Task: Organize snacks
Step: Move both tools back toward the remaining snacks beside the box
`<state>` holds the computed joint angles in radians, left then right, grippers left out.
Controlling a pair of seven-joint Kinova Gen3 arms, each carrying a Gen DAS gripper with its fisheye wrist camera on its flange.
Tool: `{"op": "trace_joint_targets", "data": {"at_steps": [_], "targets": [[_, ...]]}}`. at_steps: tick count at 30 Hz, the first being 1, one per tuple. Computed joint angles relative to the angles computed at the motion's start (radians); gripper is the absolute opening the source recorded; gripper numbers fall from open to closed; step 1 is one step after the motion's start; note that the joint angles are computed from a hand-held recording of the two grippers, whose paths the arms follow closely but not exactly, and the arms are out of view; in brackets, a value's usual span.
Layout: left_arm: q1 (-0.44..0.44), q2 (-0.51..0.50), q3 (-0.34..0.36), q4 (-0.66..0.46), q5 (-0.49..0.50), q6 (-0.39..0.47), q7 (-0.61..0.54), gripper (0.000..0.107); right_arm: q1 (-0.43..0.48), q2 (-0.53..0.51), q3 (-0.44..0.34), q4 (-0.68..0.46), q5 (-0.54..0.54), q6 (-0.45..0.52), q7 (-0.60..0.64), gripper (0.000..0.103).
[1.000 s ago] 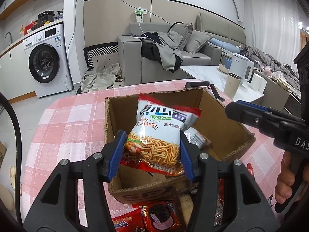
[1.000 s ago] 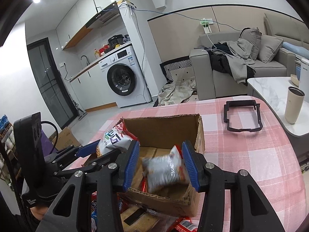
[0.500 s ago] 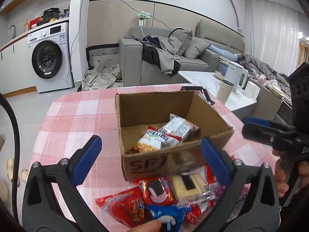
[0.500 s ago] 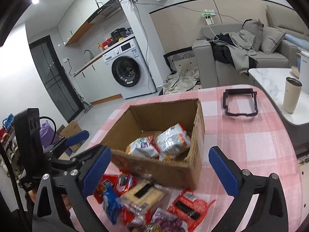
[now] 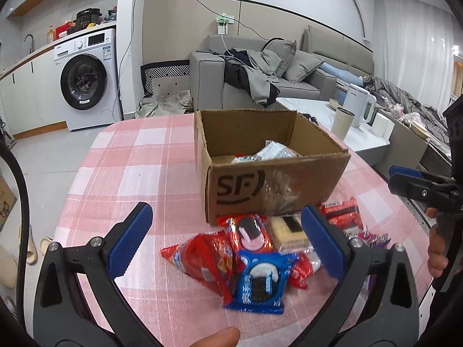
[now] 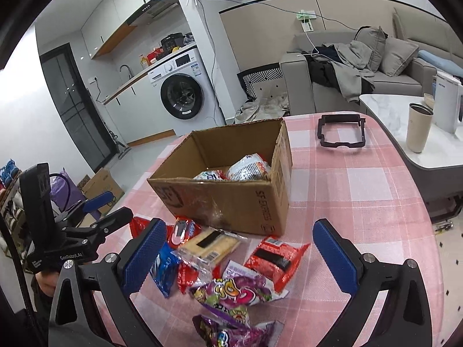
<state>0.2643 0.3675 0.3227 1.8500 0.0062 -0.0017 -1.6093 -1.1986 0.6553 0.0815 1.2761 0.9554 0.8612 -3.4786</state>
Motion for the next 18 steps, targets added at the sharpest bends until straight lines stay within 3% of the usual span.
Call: {"op": "trace_joint_targets", "data": {"at_steps": [4,8,12,18], "targets": [[0.012,-0.015,-0.009,0.050,-0.007,-0.029,0.001,0.102,-0.021,0.006,-0.002,0.010,0.011,0.014,0.004,0.103],[-0.025,-0.002,0.045,0.059,-0.011,-0.021,0.018,0.102,-0.024,0.019,-0.017,-0.019,-0.005,0.043,0.060,0.103],[0.055,-0.010,-0.025,0.083,-0.014,-0.036,0.015,0.102,-0.043,0.031,-0.014,-0.039,-0.003,0.069,0.096,0.103],[0.076,-0.012,-0.029,0.114,-0.025,-0.066,0.020,0.102,-0.044,0.042,-0.022,-0.054,-0.042,0.068,0.137,0.103]]}}
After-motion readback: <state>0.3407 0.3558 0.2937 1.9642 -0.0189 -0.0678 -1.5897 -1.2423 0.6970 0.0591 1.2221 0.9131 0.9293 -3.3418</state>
